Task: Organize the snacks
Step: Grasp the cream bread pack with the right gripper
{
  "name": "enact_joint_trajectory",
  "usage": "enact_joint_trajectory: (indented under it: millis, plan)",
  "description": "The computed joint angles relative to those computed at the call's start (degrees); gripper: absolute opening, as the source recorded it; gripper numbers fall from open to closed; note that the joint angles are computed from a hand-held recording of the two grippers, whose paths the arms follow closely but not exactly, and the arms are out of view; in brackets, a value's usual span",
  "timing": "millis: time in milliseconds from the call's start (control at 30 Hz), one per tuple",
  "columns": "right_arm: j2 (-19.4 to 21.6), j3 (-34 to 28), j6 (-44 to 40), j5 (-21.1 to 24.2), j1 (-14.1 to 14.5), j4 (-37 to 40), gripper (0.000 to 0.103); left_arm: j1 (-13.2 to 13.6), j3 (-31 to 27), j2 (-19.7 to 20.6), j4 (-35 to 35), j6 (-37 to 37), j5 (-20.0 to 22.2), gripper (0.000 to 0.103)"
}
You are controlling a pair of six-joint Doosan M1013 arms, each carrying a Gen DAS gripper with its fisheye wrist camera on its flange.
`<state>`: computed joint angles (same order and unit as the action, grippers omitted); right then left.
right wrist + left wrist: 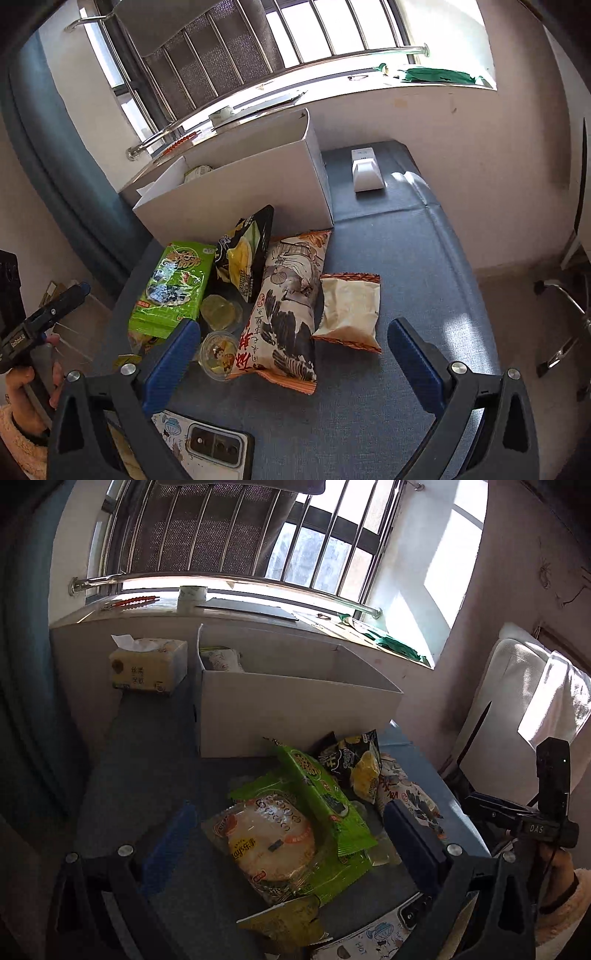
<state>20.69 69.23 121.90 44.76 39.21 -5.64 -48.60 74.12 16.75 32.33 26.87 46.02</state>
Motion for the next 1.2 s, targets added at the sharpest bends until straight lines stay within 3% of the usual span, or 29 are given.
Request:
enact_joint_trajectory:
  millis: [267,467,600,767,900,933,1000,1033,1200]
  plan:
    - [1.3,-1.1,-0.5,1.4,0.0,2.7,0.103,-0.5,-1.6,1.1,-3.0,3.1,0.0,0.103]
    - [1.7,-1.4,4.9,2.8,-1.0,-1.5,0.103,-0.5,-1.8,1.3,-4.3,4.0,0.3,0.103]
    - [3.3,-3.4,7.4,7.5,-2.3,-2.9,0.103,-0.3,-1.3,1.0,-4.9,3.3,0.4,0.103]
    - [6.7,-7.4,6.4,14.2,-1.4,-9.9,0.103,-0.2,-1.2,0.9,-5.0,2.9,1.9,0.103]
    - [8.2,-8.9,2.0,16.4,-1.4,-7.6,0.102,-0.4,-1.3,0.8,-3.9,2.6,3.4,0.103]
    - [8.3,-8.8,1.8,16.3,-1.2,-8.5,0.099,-0.5,-1.3,0.8,-3.6,2.4,3.7,0.103]
    - [8.4,-8.9,0.7,16.7,-0.5,-11.5,0.068,-0.4,-1.4,0.9,-3.9,2.2,4.2,0.103]
    - [8.6,-9.3,0.3,17.5,-0.1,-13.2,0.045,-0.4,-1.5,1.0,-4.0,2.2,4.4,0.103]
    - [7.1,-7.4,-1.1,15.1,-0.8,-8.9,0.045,-0.6,-3.4,2.2,-4.0,4.4,6.1,0.103]
